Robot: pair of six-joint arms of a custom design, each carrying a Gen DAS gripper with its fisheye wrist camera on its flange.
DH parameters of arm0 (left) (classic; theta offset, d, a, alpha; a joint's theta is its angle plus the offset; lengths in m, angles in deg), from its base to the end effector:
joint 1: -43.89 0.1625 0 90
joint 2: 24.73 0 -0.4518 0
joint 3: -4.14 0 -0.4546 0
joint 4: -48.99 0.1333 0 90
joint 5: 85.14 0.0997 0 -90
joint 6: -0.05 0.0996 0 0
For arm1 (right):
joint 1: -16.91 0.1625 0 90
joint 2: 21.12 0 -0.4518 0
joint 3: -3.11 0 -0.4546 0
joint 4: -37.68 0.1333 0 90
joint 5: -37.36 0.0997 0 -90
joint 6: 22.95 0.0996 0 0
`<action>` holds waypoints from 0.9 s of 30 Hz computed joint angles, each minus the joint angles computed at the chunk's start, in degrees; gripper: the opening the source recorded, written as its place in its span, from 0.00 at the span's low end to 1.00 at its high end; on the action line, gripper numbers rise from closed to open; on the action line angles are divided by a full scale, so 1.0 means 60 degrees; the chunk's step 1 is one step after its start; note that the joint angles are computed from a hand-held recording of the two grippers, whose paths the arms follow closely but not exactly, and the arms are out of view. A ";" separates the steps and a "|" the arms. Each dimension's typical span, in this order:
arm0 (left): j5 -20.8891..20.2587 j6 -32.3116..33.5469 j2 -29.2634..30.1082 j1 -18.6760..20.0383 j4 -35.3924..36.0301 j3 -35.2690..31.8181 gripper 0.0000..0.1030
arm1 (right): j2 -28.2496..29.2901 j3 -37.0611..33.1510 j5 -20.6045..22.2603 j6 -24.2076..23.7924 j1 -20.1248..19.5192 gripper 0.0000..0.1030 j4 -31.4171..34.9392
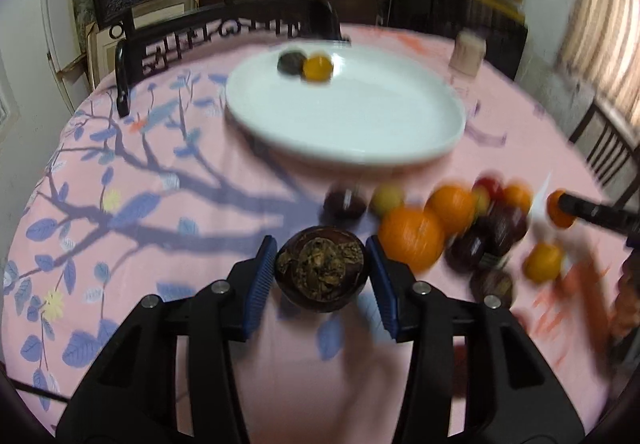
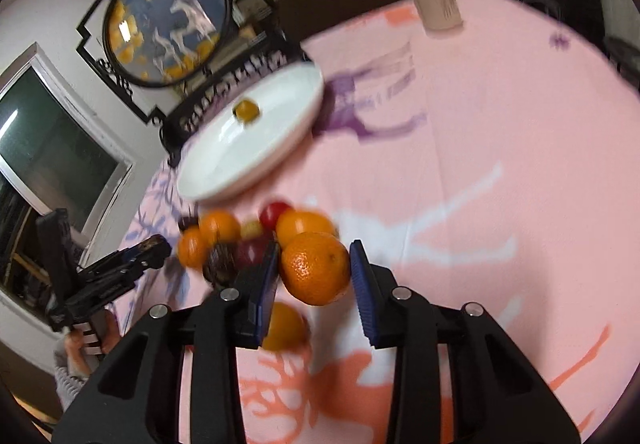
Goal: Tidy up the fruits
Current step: 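Lower both held fruits onto the white plate and open both grippers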
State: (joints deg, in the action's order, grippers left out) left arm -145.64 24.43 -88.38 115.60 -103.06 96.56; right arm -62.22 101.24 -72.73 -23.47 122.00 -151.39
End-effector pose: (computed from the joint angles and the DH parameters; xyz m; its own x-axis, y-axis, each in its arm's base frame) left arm -0.0559 -0.7503 0.3308 -0.7216 0.3428 -0.6015 0.6151 0.7161 -0.3299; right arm 0.2843 -0.6738 0.0754 -0.9649 -0.0289 0.2612 -0.2021 0.7168 -0.6673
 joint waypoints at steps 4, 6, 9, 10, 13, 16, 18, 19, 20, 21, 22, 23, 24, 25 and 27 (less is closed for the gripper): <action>0.0140 -0.0011 0.0653 -0.0292 -0.0230 -0.0903 0.45 | 0.0488 -0.1261 0.0073 -0.0166 0.0211 0.35 0.0577; 0.0132 -0.0121 0.1020 -0.0334 -0.0160 -0.1390 0.45 | 0.0939 -0.2141 0.0145 -0.0239 0.0262 0.35 0.0906; 0.0273 -0.0643 0.1647 -0.0277 -0.0017 -0.2157 0.46 | 0.1650 -0.3338 -0.0092 -0.0595 0.0322 0.35 0.1366; 0.0256 -0.0739 0.1751 -0.0243 0.0075 -0.2289 0.46 | 0.1857 -0.3644 -0.0162 -0.0654 0.0339 0.35 0.1402; 0.0190 -0.0778 0.1910 -0.0137 0.0098 -0.2489 0.50 | 0.2284 -0.4385 -0.0051 -0.0590 0.0261 0.37 0.1802; 0.0236 -0.0663 0.1896 -0.0112 -0.0070 -0.2430 0.61 | 0.2291 -0.4383 0.0016 -0.0503 0.0195 0.54 0.1798; 0.0278 -0.0539 0.1845 -0.0117 -0.0166 -0.2345 0.61 | 0.2228 -0.4249 -0.0040 -0.0514 0.0207 0.55 0.1544; 0.0294 -0.0495 0.1820 -0.0121 -0.0204 -0.2304 0.61 | 0.2146 -0.4130 0.0027 -0.0524 0.0207 0.55 0.1468; 0.0340 -0.0421 0.1773 -0.0131 -0.0283 -0.2217 0.62 | 0.2067 -0.4004 0.0098 -0.0503 0.0211 0.55 0.1390; 0.0412 -0.0286 0.1696 -0.0147 -0.0414 -0.2063 0.62 | 0.1982 -0.3858 0.0142 -0.0463 0.0213 0.55 0.1310; 0.0453 -0.0181 0.1622 -0.0156 -0.0504 -0.1931 0.63 | 0.1854 -0.3637 0.0195 -0.0411 0.0211 0.55 0.1241; 0.0501 -0.0063 0.1534 -0.0169 -0.0603 -0.1775 0.63 | 0.1699 -0.3355 0.0240 -0.0380 0.0204 0.55 0.1157; 0.0554 0.0042 0.1457 -0.0181 -0.0705 -0.1624 0.64 | 0.1589 -0.3138 0.0231 -0.0369 0.0205 0.56 0.1057; 0.0592 0.0139 0.1365 -0.0189 -0.0767 -0.1456 0.65 | 0.1434 -0.2825 0.0175 -0.0346 0.0209 0.56 0.0903; 0.0553 0.0197 0.1174 -0.0177 -0.0663 -0.1171 0.66 | 0.1128 -0.2171 0.0168 -0.0309 0.0195 0.58 0.0509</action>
State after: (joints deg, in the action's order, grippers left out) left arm -142.32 25.61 -81.34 114.53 -107.03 89.53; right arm -55.45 88.22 -71.72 -25.33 123.17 -148.34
